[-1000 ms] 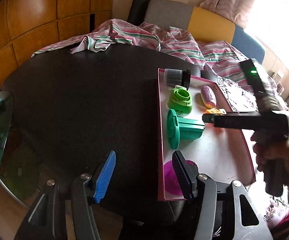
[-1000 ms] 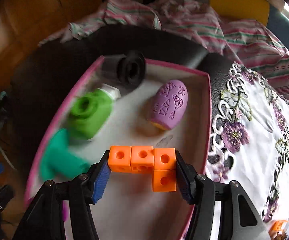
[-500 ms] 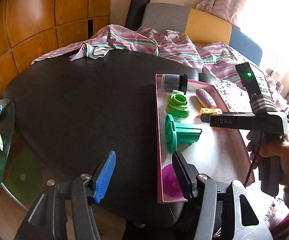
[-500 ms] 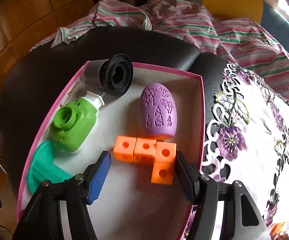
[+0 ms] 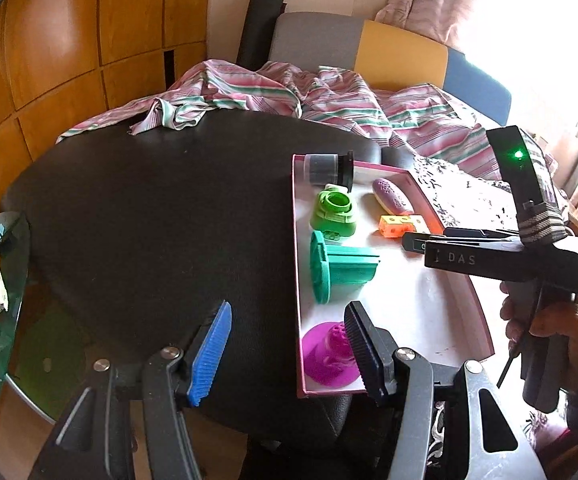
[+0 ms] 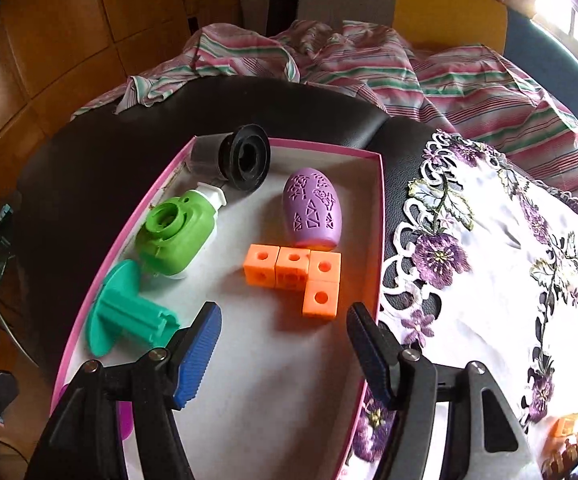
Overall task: Organize rigid objects
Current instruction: 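Move both tools back from the tray to the remaining toys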
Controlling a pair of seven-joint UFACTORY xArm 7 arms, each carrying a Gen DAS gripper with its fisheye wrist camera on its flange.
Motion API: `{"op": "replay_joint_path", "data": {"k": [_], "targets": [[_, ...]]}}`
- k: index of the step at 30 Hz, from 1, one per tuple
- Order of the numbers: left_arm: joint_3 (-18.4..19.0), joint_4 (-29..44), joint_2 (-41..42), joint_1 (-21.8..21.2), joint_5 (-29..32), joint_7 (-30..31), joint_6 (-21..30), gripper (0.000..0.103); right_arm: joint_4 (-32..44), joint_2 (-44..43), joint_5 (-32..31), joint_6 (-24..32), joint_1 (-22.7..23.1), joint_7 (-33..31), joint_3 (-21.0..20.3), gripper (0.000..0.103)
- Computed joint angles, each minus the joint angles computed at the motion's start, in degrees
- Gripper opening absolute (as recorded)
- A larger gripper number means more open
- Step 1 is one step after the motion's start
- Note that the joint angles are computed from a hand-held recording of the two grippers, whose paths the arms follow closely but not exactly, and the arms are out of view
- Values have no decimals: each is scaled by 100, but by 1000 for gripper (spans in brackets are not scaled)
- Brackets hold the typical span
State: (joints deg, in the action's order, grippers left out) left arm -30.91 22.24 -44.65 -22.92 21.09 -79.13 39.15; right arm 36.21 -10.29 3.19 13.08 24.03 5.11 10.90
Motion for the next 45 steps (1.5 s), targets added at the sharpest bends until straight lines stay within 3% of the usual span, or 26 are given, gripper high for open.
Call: {"op": "replay_joint_path", "data": {"k": [30,45], "targets": [[-108,380,586,-78,214,76,-134,60,-1021,-1379,465,-92,220,-190,-450,66],[-163,739,1093,-14,507,120,-314,62,-1626,-2386,413,330,-463,-373,-880,66]]}}
